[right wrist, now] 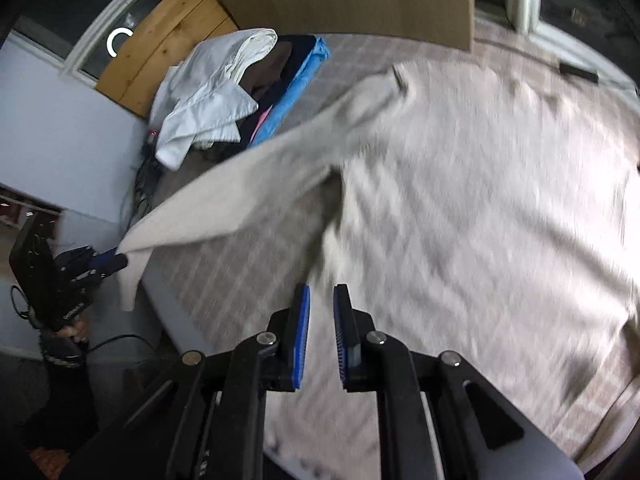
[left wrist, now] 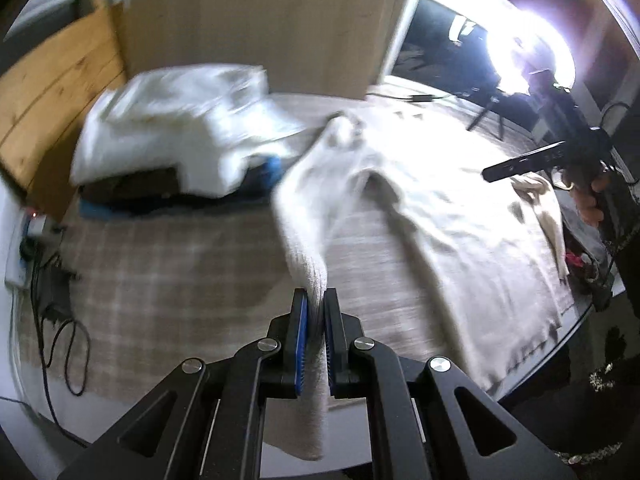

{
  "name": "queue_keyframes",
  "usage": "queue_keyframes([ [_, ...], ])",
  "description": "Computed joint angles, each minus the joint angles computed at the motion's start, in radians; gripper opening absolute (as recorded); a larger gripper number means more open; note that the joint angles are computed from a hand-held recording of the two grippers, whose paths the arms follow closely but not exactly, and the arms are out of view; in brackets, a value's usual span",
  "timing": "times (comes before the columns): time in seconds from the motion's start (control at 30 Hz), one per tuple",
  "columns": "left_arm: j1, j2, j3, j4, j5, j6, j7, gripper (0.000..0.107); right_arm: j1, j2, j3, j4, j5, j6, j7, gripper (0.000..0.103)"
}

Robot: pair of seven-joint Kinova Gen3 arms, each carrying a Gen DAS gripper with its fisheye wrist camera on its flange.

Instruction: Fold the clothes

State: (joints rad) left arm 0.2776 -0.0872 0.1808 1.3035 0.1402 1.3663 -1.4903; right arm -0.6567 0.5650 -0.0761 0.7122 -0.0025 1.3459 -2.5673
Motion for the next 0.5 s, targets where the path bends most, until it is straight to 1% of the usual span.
queue_keyframes([
  [0.07,0.088,0.037,0.063,-0.055,-0.081,0.002,0.081,0.007,0.005,-0.066,-0.01,0.093,-0.005,-0.033,-0.033,0.013],
  [0.13,0.181,0.1,0.139,-0.127,-0.163,0.013,0.157,0.007,0.009,-0.135,-0.023,0.185,0.022,-0.047,-0.024,0.015],
  [0.17,0.227,0.138,0.174,-0.171,-0.203,0.023,0.185,0.007,0.021,-0.167,-0.034,0.232,0.025,-0.067,-0.025,0.021],
  [0.2,0.273,0.178,0.196,-0.218,-0.244,0.048,0.214,0.007,0.039,-0.197,-0.045,0.278,0.032,-0.088,-0.019,0.024],
  [0.23,0.32,0.224,0.235,-0.259,-0.285,0.069,0.237,0.007,0.061,-0.225,-0.06,0.324,0.04,-0.115,-0.011,0.028],
  [0.27,0.366,0.271,0.275,-0.296,-0.325,0.085,0.258,0.007,0.084,-0.249,-0.063,0.371,0.038,-0.148,0.007,0.028],
  [0.3,0.412,0.317,0.313,-0.333,-0.366,0.101,0.277,0.007,0.094,-0.261,-0.048,0.404,0.022,-0.187,0.038,0.028],
  [0.37,0.505,0.41,0.354,-0.366,-0.447,0.165,0.319,0.007,0.137,-0.243,-0.044,0.415,-0.003,-0.237,0.119,0.028],
  [0.4,0.551,0.456,0.358,-0.385,-0.472,0.195,0.326,0.007,0.165,-0.214,-0.047,0.393,-0.02,-0.244,0.159,0.028],
  [0.43,0.586,0.492,0.343,-0.413,-0.48,0.236,0.346,0.007,0.19,-0.178,-0.048,0.354,-0.038,-0.235,0.198,0.028],
  [0.5,0.647,0.524,0.264,-0.428,-0.466,0.28,0.383,0.007,0.224,-0.092,-0.043,0.262,-0.067,-0.218,0.266,0.028],
])
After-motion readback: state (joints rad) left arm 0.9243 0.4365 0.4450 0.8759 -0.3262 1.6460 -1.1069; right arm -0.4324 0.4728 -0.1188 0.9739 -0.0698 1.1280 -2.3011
